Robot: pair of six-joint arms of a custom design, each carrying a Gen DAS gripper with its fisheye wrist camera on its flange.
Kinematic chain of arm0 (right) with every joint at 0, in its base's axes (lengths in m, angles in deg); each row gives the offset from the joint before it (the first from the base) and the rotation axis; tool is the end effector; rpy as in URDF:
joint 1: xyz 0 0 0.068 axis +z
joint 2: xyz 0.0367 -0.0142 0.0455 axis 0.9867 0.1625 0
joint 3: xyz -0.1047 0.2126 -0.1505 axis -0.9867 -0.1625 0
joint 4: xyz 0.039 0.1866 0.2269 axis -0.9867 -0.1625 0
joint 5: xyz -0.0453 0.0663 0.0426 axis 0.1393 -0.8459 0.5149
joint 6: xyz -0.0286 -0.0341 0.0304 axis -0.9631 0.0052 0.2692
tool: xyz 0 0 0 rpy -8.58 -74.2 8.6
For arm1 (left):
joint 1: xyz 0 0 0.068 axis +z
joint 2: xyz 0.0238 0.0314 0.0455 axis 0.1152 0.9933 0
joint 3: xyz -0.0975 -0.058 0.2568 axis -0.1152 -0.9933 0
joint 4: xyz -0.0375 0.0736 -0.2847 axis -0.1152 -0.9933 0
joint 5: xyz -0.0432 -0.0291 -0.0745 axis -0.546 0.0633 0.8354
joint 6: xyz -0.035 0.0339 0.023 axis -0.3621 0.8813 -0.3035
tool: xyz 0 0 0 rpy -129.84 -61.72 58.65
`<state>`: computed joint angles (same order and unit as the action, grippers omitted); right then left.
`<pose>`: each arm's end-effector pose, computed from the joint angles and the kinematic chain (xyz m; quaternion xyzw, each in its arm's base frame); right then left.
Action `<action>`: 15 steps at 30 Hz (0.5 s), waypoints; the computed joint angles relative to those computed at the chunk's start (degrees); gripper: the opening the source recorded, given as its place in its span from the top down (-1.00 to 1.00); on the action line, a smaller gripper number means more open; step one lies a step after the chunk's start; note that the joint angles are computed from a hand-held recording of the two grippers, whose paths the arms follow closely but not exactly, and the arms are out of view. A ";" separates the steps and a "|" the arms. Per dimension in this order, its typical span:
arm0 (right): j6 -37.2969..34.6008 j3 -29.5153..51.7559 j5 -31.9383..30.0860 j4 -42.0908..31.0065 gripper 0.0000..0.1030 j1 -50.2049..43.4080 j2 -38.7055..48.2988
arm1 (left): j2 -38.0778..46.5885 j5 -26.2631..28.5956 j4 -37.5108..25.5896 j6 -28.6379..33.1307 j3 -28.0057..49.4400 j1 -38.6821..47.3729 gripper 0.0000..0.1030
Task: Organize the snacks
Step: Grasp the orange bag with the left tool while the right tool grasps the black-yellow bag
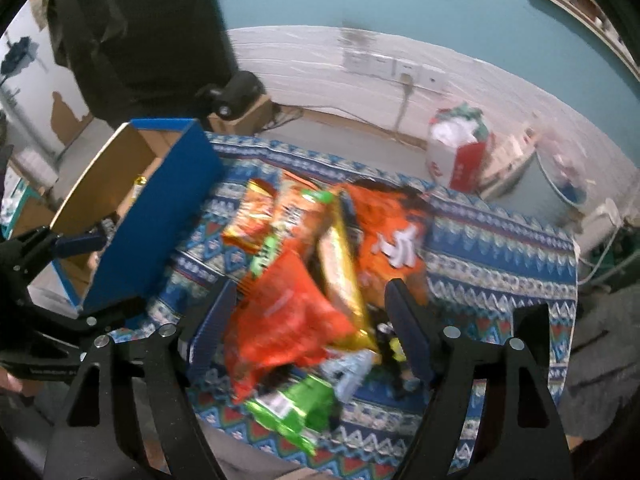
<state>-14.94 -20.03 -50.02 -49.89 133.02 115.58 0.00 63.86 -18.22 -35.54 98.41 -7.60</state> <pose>0.2021 0.2406 0.2486 -0.0189 0.9587 0.0420 0.2807 0.2527 -0.0688 0.2665 0.2644 0.9406 -0.0605 0.2043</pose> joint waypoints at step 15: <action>1.45 -16.17 -3.11 -0.03 -0.54 -4.69 -10.87 | 9.59 0.08 3.38 -5.36 -0.85 -10.86 -0.68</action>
<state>-13.48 -36.20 -53.13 -49.92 128.33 104.71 9.59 63.94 -14.85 -40.90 97.57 -18.47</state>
